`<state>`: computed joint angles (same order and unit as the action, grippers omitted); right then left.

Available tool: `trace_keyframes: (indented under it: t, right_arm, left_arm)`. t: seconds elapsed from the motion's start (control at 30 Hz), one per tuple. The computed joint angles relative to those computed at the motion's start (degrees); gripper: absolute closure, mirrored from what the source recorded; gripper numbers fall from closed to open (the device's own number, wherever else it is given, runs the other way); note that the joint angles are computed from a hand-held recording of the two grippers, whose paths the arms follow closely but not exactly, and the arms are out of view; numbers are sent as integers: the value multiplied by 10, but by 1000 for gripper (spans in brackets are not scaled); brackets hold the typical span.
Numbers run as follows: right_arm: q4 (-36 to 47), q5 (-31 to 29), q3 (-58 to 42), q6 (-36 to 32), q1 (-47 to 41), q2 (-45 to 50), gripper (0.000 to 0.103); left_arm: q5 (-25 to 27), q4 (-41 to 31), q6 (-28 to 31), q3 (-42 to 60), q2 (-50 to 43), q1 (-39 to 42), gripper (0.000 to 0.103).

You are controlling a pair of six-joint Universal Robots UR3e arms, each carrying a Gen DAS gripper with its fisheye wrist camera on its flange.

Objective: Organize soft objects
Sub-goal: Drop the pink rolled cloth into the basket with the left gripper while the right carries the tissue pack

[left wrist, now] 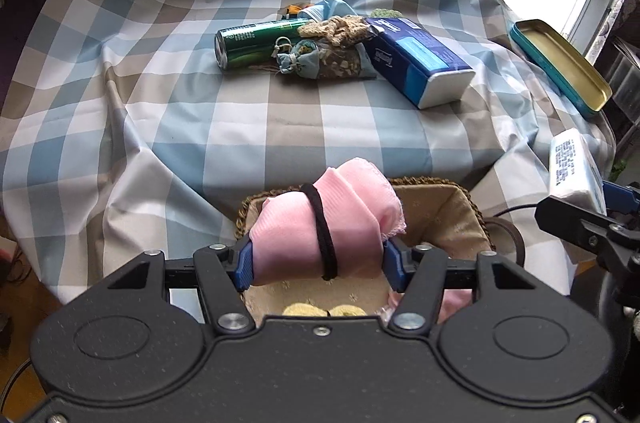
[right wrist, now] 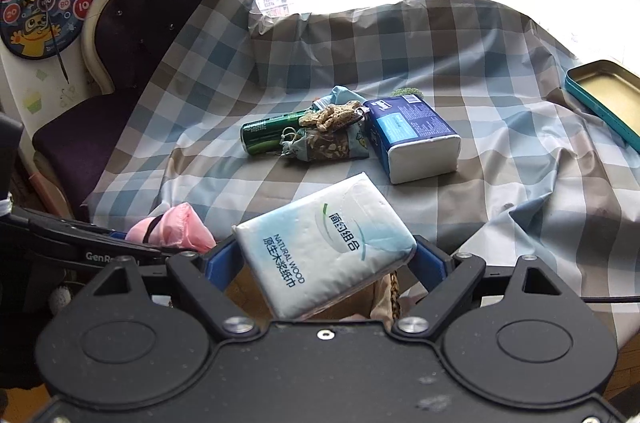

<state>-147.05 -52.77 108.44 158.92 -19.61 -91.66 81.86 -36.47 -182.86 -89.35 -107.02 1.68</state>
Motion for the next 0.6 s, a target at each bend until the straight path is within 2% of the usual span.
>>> trace_keyframes:
  t: [0.1,0.3,0.47,0.6]
  right_arm:
    - [64,28,42,-45,-37,-70,15]
    - [211,55,64,-110,-93,-139,15]
    - [304,33,47,-127,-105,-129,15]
    - [317,8,58,-129,-108,-133,15]
  left_arm:
    - [-9,-8,-6,-27,23,-4,46]
    - [-25,-23,-12,-68,51,-15,46]
    - [-42,-45,-11,-82,51,-19,46]
    - [-61,-67,-9,-86,44,-13,46]
